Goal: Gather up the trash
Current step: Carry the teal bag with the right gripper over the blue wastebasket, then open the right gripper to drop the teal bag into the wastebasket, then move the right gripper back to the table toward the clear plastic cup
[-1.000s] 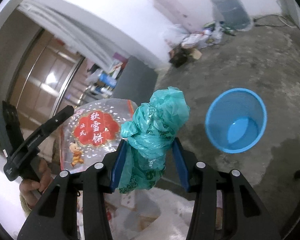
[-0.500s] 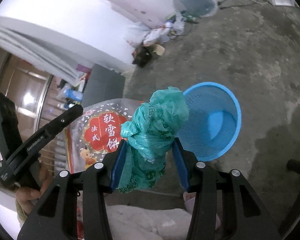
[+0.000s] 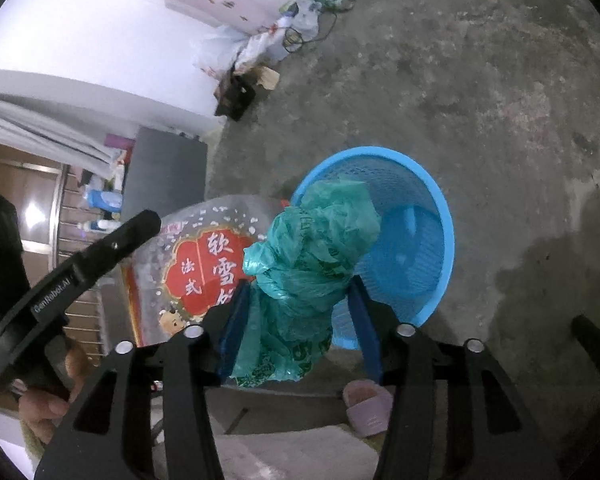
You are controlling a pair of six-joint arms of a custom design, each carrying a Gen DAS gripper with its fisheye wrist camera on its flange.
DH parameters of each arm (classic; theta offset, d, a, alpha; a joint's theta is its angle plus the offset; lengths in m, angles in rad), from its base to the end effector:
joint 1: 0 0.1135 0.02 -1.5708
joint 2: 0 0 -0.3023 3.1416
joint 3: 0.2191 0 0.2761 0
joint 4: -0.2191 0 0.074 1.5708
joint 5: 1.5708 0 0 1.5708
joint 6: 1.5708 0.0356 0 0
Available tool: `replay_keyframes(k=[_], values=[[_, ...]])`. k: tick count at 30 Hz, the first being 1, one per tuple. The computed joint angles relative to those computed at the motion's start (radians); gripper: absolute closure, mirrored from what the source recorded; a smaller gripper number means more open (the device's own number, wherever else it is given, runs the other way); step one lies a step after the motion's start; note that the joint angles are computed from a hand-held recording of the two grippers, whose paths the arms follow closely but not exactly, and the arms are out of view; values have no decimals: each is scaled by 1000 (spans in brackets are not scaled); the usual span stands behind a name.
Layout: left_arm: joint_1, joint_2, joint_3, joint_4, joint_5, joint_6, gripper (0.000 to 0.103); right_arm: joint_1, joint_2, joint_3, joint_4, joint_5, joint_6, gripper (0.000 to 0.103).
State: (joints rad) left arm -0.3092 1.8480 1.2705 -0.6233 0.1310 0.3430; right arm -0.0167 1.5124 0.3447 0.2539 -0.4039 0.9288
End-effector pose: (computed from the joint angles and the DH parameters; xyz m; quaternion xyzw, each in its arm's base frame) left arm 0.3804 -0.1264 0.2055 0.3256 0.9253 -0.0612 0.1846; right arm 0.2287 0.0102 0.1064 0.3646 0.8550 0.3096 0.2002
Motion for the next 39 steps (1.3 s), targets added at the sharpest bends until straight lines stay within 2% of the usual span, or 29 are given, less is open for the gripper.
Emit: replay_keyframes(k=[1, 2, 5, 8, 13, 15, 17, 24, 25, 26, 30, 33, 36, 39], values=[[-7, 16, 6, 7, -15, -4, 55, 2, 40, 10, 6, 11, -14, 38], [-14, 31, 8, 20, -33, -8, 50, 2, 72, 16, 15, 20, -27, 34], [-14, 51, 14, 29, -47, -20, 47, 8, 148, 34, 11, 40, -82, 32], [-2, 33, 11, 22, -41, -18, 44, -7, 163, 25, 31, 45, -97, 32], [22, -29, 4, 2, -30, -6, 44, -13, 90, 13, -2, 75, -112, 32], [47, -67, 2, -20, 3, 4, 43, 0, 34, 13, -41, 103, -118, 32], [87, -119, 1, -60, 64, 22, 36, 27, -27, 21, -94, 149, -129, 27], [315, -324, -15, -241, 334, 166, 29, 210, -217, 102, -338, 364, -138, 24], [348, -349, -20, -257, 363, 187, 24, 248, -254, 125, -389, 411, -134, 24], [395, -380, -21, -280, 398, 215, 19, 279, -285, 145, -428, 447, -129, 22], [569, -477, 8, -409, 498, 323, 18, 442, -407, 260, -600, 647, -97, 9], [726, -508, 72, -558, 595, 425, 12, 610, -427, 384, -742, 844, -62, 7], [916, -498, 162, -730, 701, 567, 10, 748, -408, 478, -836, 990, -10, 7], [1061, -473, 224, -853, 761, 677, 9, 887, -359, 577, -935, 1119, 55, 7]])
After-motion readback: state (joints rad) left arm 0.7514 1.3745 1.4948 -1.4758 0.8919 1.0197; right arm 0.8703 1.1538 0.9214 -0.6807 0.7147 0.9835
